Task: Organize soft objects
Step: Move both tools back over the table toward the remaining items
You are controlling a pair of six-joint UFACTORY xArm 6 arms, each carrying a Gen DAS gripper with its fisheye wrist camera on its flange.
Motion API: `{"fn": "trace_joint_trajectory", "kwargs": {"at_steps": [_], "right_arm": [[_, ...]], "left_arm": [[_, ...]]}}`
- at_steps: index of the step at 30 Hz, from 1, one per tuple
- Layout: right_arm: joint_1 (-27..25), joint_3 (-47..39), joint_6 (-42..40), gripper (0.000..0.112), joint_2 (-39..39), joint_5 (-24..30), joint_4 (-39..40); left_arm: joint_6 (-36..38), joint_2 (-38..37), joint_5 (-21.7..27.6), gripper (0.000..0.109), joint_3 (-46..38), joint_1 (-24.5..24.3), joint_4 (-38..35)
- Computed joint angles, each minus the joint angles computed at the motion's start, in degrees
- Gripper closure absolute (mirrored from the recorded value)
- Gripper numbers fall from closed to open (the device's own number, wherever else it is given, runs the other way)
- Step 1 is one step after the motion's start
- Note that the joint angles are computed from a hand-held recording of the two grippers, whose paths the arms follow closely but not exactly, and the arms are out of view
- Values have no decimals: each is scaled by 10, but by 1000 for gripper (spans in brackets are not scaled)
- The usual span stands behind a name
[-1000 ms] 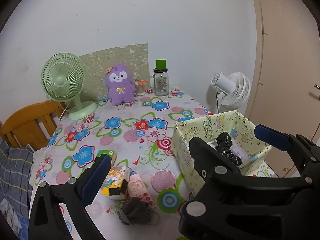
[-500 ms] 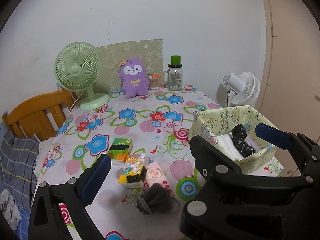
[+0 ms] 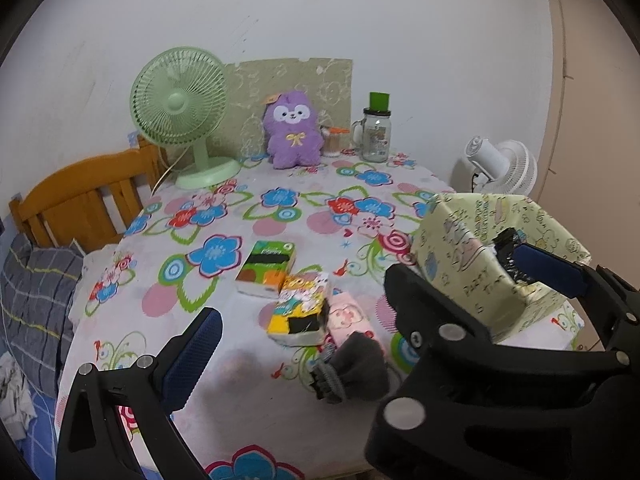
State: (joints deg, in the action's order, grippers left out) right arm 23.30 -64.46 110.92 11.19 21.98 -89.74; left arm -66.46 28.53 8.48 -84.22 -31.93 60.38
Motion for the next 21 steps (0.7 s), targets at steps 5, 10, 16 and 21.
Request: {"fn": "trace_joint_trajectory", "kwargs": {"at_steps": [5, 10, 16, 21], "right_arm": [[4, -14, -11, 13, 22, -11, 12], [10, -28, -22, 13, 43, -20, 20], [12, -42, -37, 16, 66, -35, 22], [6, -53, -80, 23, 89, -58, 61]], "left_arm": [[-13, -3, -2, 6, 16, 9, 8], [-24, -7, -5, 6, 33, 16, 15], [-17, -3, -6, 6, 44, 21, 3], [47, 12, -10, 8, 47, 21, -75]]}}
